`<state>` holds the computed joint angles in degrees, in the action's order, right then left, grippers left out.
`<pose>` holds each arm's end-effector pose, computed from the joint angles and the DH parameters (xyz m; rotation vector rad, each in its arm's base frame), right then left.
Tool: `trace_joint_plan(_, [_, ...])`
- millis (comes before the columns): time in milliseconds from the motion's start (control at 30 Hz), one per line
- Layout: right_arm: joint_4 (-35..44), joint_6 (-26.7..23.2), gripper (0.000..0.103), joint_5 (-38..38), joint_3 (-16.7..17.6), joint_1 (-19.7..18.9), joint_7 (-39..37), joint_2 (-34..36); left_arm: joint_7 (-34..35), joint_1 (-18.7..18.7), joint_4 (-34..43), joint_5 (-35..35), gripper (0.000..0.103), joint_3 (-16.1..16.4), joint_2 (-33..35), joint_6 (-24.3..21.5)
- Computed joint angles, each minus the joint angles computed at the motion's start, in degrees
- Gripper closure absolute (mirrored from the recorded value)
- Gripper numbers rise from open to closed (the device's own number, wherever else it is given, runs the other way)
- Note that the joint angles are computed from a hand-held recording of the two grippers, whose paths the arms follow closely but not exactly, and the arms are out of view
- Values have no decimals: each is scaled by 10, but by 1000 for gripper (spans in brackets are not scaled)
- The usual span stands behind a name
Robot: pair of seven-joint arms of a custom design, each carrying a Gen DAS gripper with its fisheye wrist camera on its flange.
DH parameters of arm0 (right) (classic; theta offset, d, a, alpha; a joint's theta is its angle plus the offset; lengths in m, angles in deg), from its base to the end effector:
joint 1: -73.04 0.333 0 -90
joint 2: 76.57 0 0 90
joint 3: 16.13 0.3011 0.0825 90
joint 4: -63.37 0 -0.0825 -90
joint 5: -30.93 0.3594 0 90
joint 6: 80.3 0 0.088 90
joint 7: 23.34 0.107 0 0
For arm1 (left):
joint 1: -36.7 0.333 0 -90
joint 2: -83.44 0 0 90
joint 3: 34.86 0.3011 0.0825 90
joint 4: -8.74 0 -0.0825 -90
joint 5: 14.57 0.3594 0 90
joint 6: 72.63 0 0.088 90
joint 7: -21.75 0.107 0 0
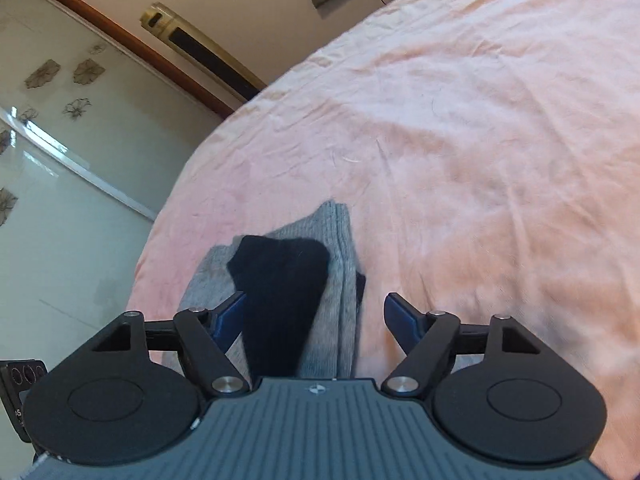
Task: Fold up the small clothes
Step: 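Open both grippers and release the folded grey sweater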
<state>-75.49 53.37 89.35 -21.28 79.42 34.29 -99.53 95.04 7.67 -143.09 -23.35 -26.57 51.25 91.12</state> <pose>0.4376 0.0211 0.4915 -1.5586 1.6244 0.2329 0.3797 -0.1300 0.5066 -2.0171 1.8831 -1.1004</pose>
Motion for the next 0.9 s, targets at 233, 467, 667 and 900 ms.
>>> trace_joint_plan(233, [2, 88, 85, -76, 35, 25, -110, 13, -49, 89, 4, 119, 45, -101, 44, 37])
trace_joint_plan(467, [-59, 137, 59, -84, 49, 10, -65, -81, -157, 148, -62, 229, 45, -167, -76, 50])
trace_joint_plan(667, [-101, 79, 39, -61, 28, 80, -110, -176, -129, 56, -87, 277, 43, -140, -110, 32])
trace_joint_plan(900, [-110, 96, 46, -95, 54, 56, -20, -155, -152, 71, -98, 358, 40, -171, -146, 4])
